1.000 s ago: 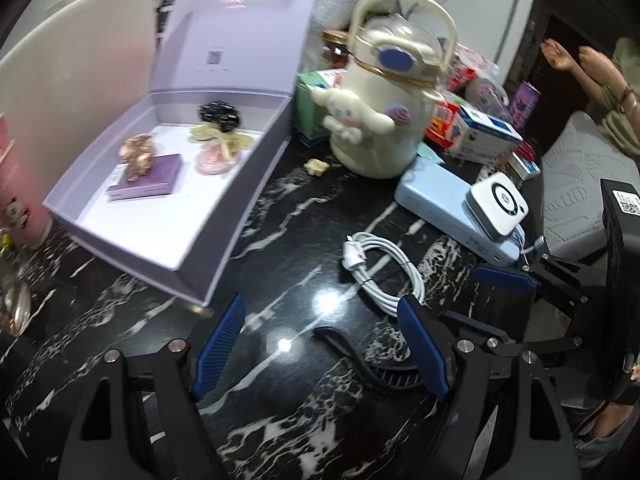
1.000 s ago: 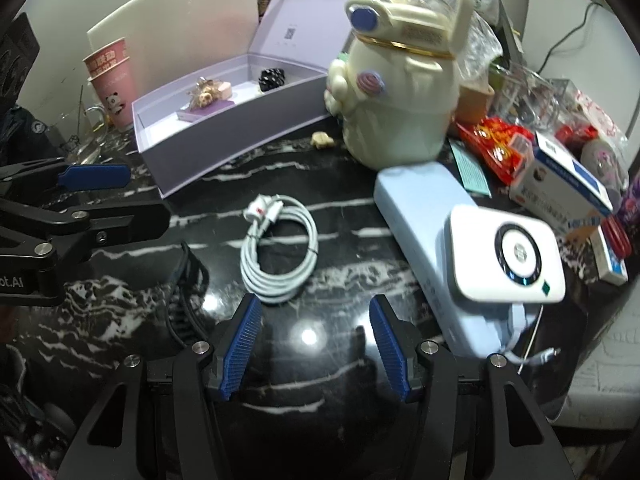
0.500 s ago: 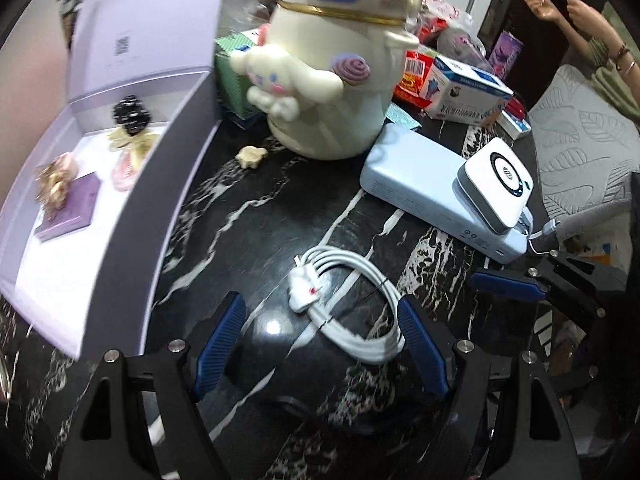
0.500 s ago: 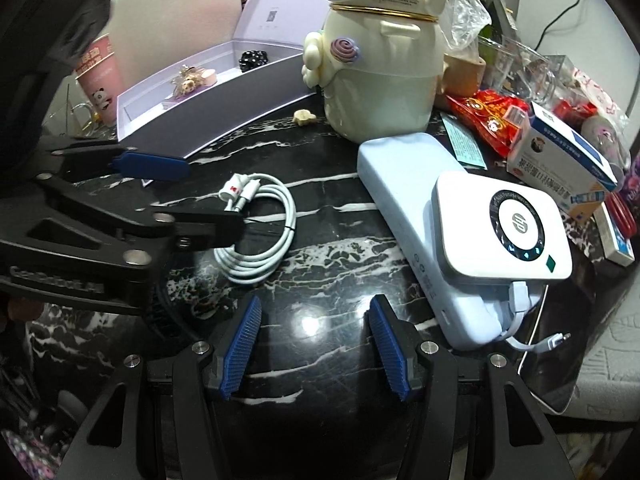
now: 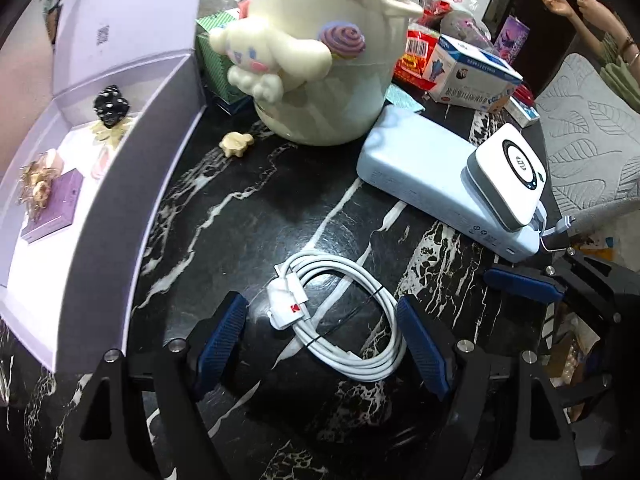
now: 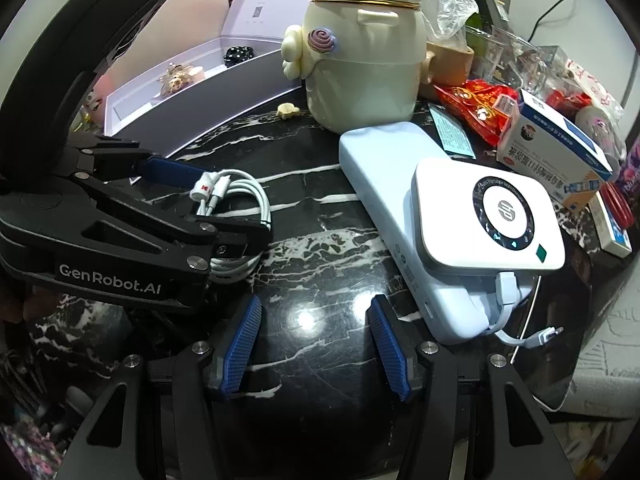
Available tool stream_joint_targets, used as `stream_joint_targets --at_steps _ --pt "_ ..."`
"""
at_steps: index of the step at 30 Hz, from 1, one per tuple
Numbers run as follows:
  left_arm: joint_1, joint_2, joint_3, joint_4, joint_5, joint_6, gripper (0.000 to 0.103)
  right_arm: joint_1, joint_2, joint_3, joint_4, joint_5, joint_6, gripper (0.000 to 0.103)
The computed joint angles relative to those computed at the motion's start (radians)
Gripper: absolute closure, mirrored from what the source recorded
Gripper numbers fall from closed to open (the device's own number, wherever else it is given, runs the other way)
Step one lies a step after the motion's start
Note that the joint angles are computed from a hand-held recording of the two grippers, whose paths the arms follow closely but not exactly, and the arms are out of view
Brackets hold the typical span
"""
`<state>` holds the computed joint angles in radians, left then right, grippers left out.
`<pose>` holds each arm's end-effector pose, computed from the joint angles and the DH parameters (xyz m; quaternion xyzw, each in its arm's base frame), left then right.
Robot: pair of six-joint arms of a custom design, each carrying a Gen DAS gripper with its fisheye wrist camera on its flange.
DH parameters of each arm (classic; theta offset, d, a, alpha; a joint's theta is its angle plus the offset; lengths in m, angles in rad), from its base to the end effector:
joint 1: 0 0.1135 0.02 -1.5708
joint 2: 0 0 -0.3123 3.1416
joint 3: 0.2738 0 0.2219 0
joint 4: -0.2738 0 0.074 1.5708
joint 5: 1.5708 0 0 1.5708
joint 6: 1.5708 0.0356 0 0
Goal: Organize rigid objects
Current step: 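Grasp the coiled white cable with left tool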
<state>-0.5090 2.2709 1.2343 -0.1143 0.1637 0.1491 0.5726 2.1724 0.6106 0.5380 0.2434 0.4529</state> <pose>0.3693 -0.2127 0.0994 0.3311 0.9170 -0.1159 0.1900 0.2695 0.1635 0.0652 -0.0244 0.9560 0.0297 0.2910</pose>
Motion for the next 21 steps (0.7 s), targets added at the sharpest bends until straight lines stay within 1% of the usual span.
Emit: stream_joint_targets --at_steps 4,13,15,18,19,20,21 --pt "0.003 0.010 0.007 -0.012 0.010 0.002 0.024 0.001 0.000 -0.003 0.005 0.000 0.000 0.046" --pt "-0.031 0.029 0.040 -0.018 -0.028 -0.007 0.023 0.010 0.001 -0.016 0.015 0.007 0.017 0.046" --pt "-0.039 0.034 0.048 -0.021 -0.041 -0.008 0.020 0.008 0.002 -0.015 0.013 0.007 0.020 0.046" --pt "-0.057 0.037 0.035 0.009 -0.065 -0.016 0.019 0.010 0.005 -0.013 0.012 0.009 0.022 0.046" --pt "-0.062 0.033 0.017 0.036 -0.075 -0.015 0.019 0.010 0.006 -0.012 0.009 0.010 0.022 0.046" --pt "-0.063 0.029 -0.003 0.064 -0.071 -0.012 0.022 0.010 0.005 -0.012 0.010 0.008 0.022 0.046" --pt "-0.062 0.022 -0.027 0.095 -0.063 -0.006 0.033 0.011 0.005 -0.011 0.010 0.006 0.023 0.046"
